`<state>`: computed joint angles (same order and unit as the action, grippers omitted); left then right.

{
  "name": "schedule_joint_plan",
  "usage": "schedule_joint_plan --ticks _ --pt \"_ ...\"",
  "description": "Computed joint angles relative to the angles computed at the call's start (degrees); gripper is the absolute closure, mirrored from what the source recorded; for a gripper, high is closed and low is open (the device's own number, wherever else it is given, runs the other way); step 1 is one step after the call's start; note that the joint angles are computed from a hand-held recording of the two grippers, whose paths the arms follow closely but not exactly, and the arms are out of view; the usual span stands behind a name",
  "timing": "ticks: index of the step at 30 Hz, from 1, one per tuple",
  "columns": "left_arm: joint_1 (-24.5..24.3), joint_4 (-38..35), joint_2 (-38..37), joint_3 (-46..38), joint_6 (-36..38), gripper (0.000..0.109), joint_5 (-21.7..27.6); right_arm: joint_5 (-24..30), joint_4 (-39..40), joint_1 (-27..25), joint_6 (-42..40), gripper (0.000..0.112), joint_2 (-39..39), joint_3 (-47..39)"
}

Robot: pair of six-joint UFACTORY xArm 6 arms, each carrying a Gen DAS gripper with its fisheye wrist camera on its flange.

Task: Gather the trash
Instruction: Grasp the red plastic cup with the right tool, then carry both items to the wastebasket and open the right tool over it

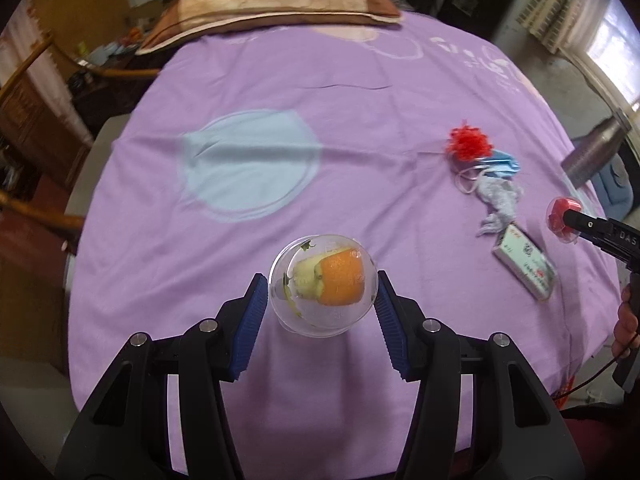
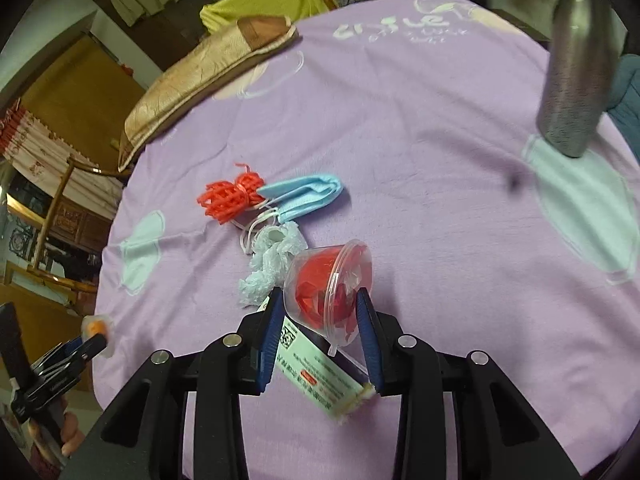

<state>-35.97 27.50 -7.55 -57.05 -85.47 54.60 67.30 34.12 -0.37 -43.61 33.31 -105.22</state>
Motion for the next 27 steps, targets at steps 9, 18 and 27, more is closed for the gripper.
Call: schedule_joint_plan --ticks 9,18,27 --pt "2.0 -2.2 12.6 -12.8 15.3 0.055 -8.9 -4.4 2.9 -6.9 1.4 0.076 -6.6 6.5" --pt "0.4 -8.0 26.8 -30.4 31.3 0.055 -10.9 -10.1 3.2 -15.6 5.1 0.076 -11.1 12.9" --pt "-2.2 -16.3 45.1 -57.0 48.3 0.055 -5.4 -15.7 3.3 -23.9 9.0 0.076 -14.1 18.7"
